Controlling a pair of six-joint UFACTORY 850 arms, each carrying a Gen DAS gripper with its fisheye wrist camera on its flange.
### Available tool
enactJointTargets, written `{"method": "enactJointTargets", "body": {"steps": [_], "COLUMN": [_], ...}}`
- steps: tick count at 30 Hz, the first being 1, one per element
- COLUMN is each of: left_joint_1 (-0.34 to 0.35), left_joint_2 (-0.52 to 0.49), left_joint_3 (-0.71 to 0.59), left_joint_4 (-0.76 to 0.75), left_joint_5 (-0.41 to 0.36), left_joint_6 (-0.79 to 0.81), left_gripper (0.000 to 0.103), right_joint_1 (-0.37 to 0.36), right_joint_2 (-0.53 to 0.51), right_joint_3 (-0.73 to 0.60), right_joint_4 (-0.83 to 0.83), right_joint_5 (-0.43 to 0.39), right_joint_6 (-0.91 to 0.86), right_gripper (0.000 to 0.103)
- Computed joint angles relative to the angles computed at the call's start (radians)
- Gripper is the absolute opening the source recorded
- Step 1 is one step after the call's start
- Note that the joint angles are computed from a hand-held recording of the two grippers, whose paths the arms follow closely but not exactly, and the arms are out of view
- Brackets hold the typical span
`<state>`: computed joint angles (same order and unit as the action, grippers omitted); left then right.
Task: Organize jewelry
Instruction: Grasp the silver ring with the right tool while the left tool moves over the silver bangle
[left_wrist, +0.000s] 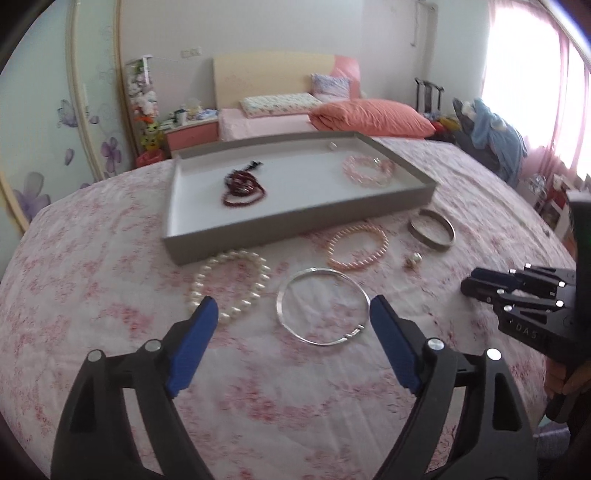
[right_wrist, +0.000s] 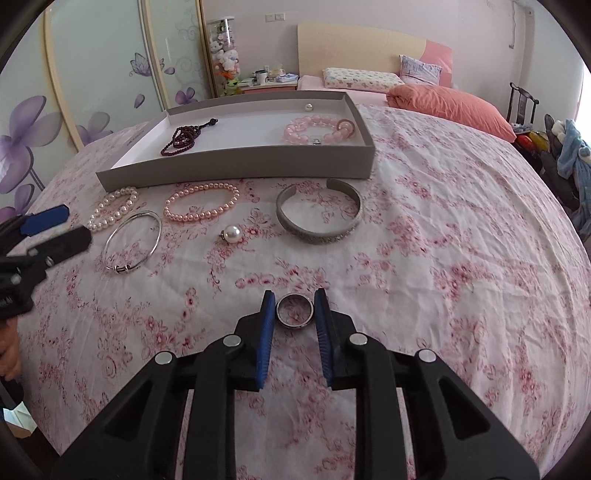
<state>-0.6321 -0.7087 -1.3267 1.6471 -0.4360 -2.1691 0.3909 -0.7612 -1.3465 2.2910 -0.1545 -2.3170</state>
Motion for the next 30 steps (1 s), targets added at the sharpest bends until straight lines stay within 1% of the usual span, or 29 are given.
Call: {"method": "enactJointTargets", "body": {"steps": [1, 2, 5, 8, 11, 12, 14, 17, 19, 20, 21, 22, 26, 30], "left_joint_1": [-0.002, -0.004, -0.001, 0.001, 0.003, 0.004, 0.005, 0.012, 0.021, 0.023, 0.020, 0.019, 0.018, 0.017], "left_joint_2": [-0.019, -0.031, -0.083, -0.124, -0.156, -0.164, -0.176, -0.191, -0.195, -0.194, -0.192, -0.189, -0.180, -0.154], "left_joint_3": [-0.028, -0.045, -0.124, -0.182, -0.231, -0.240, -0.259, -0.285, -0.290, -0.289, -0.285, -0.280, -0.269, -0.231], "left_joint_4": [-0.070, -0.114, -0.323, -0.458, -0.552, -0.560, -0.572, -0.602, -0.612, -0.607, -0.576, -0.556, -0.559, -0.581], "left_joint_5": [0.005, 0.006, 0.016, 0.000, -0.027, -0.031, -0.038, -0.038, -0.017, -0.007, -0.015, -0.014, -0.017, -0.015], "left_joint_6": [0.082, 0.130, 0.343, 0.478, 0.572, 0.577, 0.583, 0.599, 0.586, 0.573, 0.541, 0.522, 0.524, 0.535], "left_gripper": [0.084, 0.084, 0.085, 0.086, 0.087, 0.089, 0.091, 0.091, 0.090, 0.085, 0.076, 0.072, 0.072, 0.072], "right_joint_1": [-0.003, -0.005, -0.008, -0.011, -0.016, -0.018, -0.020, -0.022, -0.022, -0.022, -0.021, -0.021, -0.022, -0.022], "right_joint_2": [0.003, 0.003, 0.004, 0.003, 0.002, 0.001, 0.000, 0.000, 0.001, 0.001, 0.001, 0.001, 0.001, 0.000], "right_joint_3": [0.004, 0.005, 0.008, 0.009, 0.007, 0.006, 0.004, 0.004, 0.006, 0.005, 0.005, 0.005, 0.005, 0.004], "right_joint_4": [-0.006, -0.016, -0.037, -0.061, -0.096, -0.108, -0.131, -0.147, -0.145, -0.148, -0.149, -0.148, -0.149, -0.158], "right_joint_5": [-0.003, -0.007, -0.016, -0.025, -0.035, -0.037, -0.043, -0.047, -0.047, -0.047, -0.048, -0.047, -0.047, -0.047], "right_joint_6": [0.008, 0.019, 0.042, 0.069, 0.104, 0.116, 0.139, 0.157, 0.155, 0.159, 0.160, 0.160, 0.160, 0.168], "right_gripper": [0.023, 0.023, 0.023, 0.023, 0.023, 0.023, 0.023, 0.023, 0.023, 0.023, 0.023, 0.023, 0.023, 0.023]}}
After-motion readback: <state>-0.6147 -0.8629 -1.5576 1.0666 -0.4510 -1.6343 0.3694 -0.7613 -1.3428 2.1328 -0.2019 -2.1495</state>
